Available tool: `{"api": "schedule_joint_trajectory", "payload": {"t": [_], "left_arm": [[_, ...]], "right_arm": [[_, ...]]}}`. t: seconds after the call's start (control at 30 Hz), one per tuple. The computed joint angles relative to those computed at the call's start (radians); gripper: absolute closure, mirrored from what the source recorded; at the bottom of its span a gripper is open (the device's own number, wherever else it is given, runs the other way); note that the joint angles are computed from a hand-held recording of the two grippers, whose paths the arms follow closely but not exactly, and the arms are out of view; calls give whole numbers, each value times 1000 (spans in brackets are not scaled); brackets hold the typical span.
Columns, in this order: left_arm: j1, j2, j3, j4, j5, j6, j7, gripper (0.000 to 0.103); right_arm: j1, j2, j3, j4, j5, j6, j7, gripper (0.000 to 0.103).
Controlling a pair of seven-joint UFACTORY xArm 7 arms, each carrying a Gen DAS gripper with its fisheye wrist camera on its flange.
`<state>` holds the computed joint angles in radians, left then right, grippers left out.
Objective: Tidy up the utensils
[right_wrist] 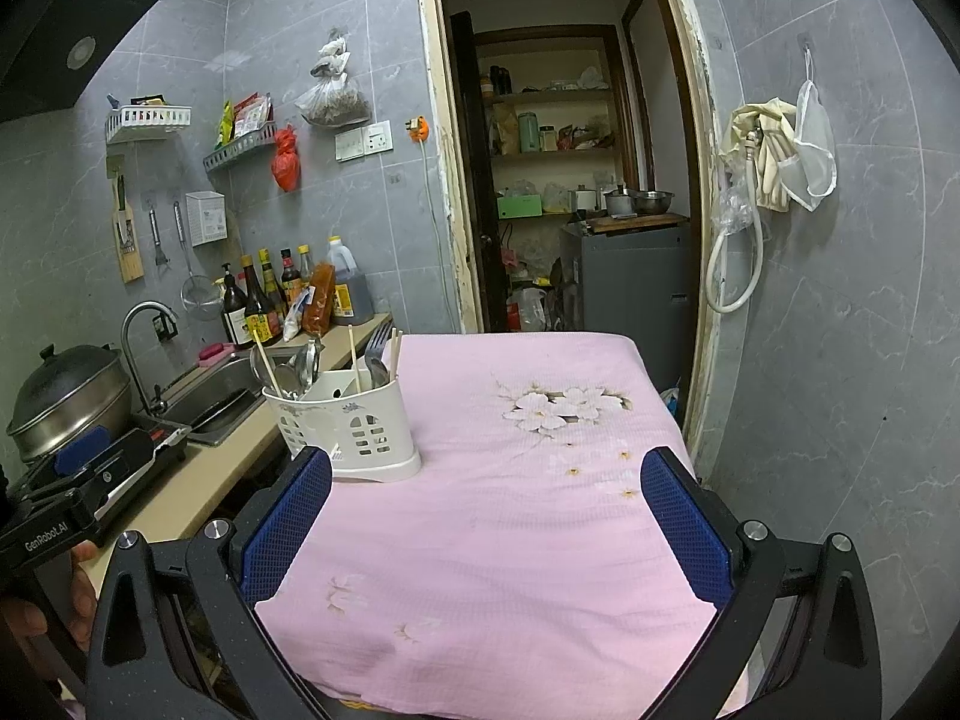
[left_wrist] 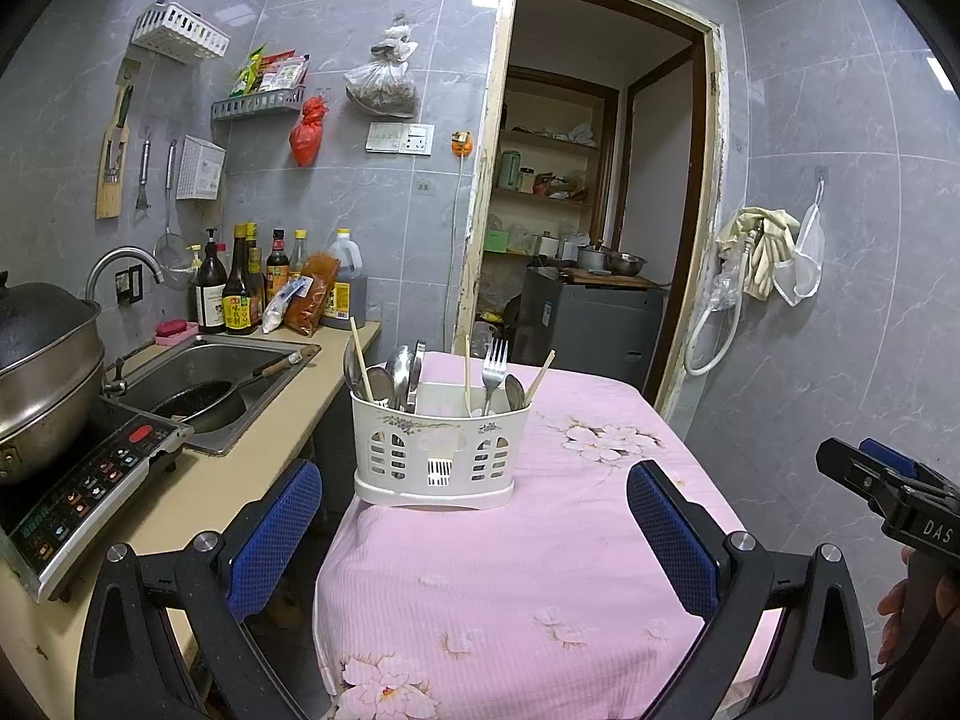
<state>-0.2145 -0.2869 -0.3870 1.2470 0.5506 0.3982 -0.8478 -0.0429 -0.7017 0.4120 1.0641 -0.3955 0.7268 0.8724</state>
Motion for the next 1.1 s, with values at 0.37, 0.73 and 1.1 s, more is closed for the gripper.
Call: {"api": "schedule_joint_trajectory", "payload": {"t": [0.37, 0.73, 1.1], "left_arm": [[-4, -1, 5, 0, -2, 1, 4, 0], [-3, -3, 6, -1, -10, 1, 11, 0], [-6, -7, 8, -2, -27, 13, 26, 0]], "right_arm": [[2, 2, 2, 0, -2, 1, 4, 2], [7, -4, 1, -14, -1, -1, 10, 2], [10, -10, -1, -39, 1, -13, 14, 2]]}}
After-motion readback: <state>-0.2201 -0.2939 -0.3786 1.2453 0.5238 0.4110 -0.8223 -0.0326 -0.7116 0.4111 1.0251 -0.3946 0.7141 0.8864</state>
